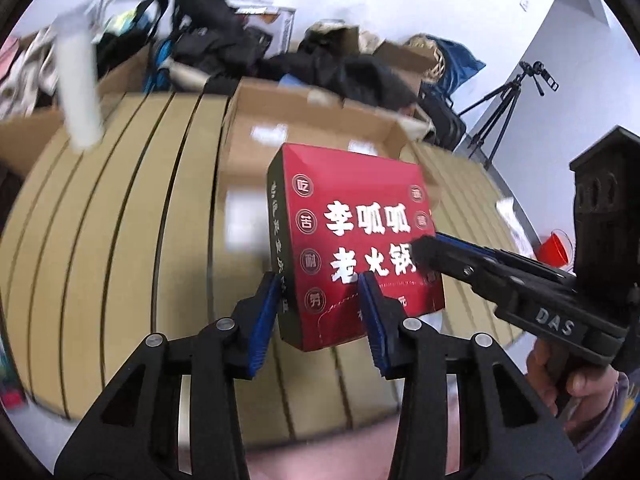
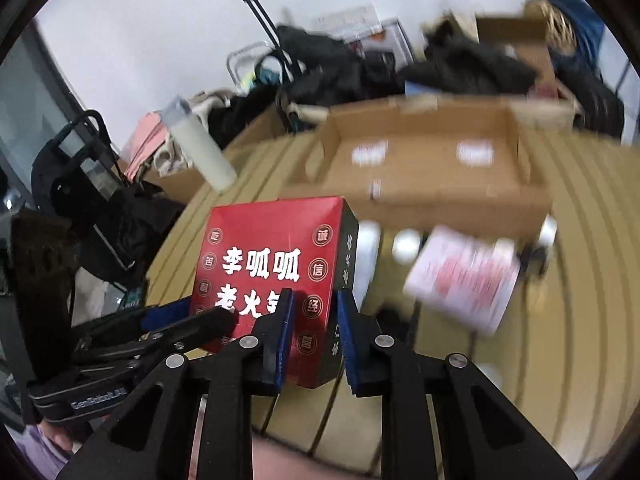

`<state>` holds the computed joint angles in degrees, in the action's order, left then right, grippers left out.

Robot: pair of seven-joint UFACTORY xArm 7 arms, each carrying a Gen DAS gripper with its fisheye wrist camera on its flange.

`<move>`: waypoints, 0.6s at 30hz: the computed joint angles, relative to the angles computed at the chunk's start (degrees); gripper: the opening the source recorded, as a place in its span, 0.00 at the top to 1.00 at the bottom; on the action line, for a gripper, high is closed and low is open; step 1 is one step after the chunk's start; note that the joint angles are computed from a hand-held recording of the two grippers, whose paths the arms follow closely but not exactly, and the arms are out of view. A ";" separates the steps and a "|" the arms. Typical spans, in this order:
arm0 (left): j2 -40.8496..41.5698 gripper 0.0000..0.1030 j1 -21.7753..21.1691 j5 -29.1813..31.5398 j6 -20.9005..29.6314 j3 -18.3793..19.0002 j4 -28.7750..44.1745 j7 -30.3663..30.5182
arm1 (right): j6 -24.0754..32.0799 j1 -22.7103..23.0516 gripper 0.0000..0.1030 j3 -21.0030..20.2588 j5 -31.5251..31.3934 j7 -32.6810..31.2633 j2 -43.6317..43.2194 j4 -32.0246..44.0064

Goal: Organize objects
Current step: 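Grasp the red box with the left tool and lower it into the cardboard tray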

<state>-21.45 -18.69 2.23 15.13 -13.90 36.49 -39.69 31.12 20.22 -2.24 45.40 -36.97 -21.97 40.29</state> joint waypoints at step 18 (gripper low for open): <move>48.22 0.60 2.09 3.78 12.55 12.67 48.09 11.09 | 20.69 -7.69 0.78 4.78 -20.05 19.87 63.40 71.71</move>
<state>26.77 -16.60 6.01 27.68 -1.23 84.58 -28.61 51.81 12.53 2.53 25.34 -17.10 41.43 112.00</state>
